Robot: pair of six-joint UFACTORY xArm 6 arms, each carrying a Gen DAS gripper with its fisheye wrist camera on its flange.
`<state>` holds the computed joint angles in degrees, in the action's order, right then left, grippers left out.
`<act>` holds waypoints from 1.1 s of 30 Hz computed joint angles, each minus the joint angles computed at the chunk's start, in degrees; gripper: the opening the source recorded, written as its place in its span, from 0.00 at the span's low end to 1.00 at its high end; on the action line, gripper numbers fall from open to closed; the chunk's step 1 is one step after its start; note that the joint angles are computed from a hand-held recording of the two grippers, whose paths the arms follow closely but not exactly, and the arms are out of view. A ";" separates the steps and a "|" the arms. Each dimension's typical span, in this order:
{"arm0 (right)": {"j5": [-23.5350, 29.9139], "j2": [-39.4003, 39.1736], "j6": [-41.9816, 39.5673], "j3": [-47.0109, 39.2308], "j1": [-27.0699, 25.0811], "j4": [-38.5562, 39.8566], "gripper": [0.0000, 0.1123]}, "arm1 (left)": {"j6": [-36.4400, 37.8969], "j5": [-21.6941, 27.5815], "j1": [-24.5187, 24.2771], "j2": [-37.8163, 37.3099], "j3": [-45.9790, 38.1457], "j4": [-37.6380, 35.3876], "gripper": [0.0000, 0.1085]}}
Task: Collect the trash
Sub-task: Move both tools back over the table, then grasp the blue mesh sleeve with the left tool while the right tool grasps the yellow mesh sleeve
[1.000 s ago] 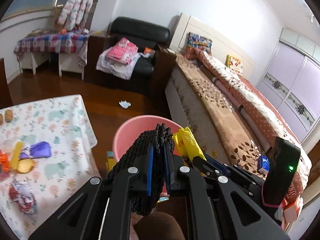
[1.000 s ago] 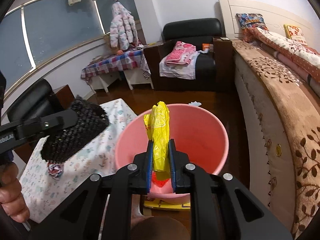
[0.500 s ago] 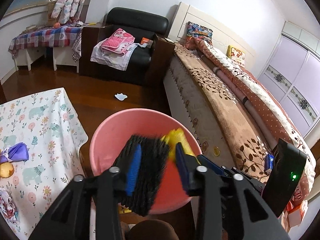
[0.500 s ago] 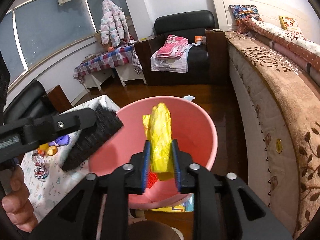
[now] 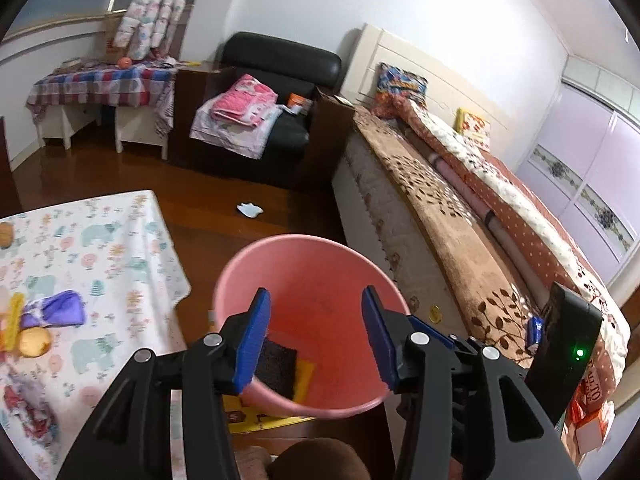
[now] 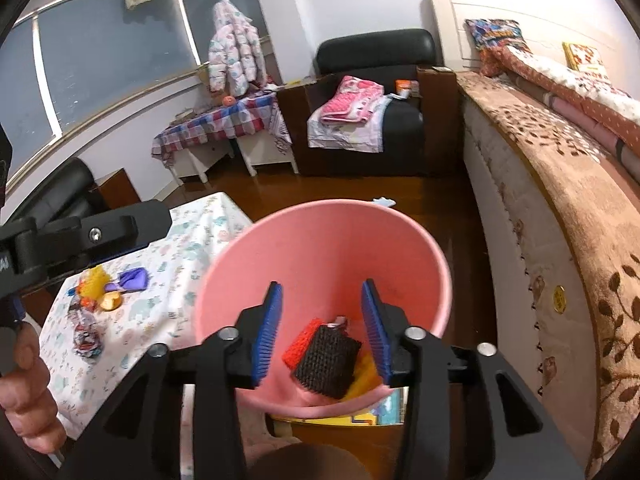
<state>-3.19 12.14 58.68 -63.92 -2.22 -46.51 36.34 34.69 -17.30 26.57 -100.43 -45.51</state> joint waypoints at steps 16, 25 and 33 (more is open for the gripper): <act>-1.45 3.10 -22.46 -2.73 14.47 24.75 0.41 | 4.06 -11.97 11.20 -12.39 18.57 5.16 0.44; 2.12 9.50 -43.97 -11.64 22.58 47.45 0.41 | 4.32 -13.08 20.62 -12.46 20.89 6.08 0.44; 9.16 18.49 -59.48 -26.13 26.61 64.26 0.41 | -1.94 -9.44 26.86 -5.79 12.99 9.54 0.44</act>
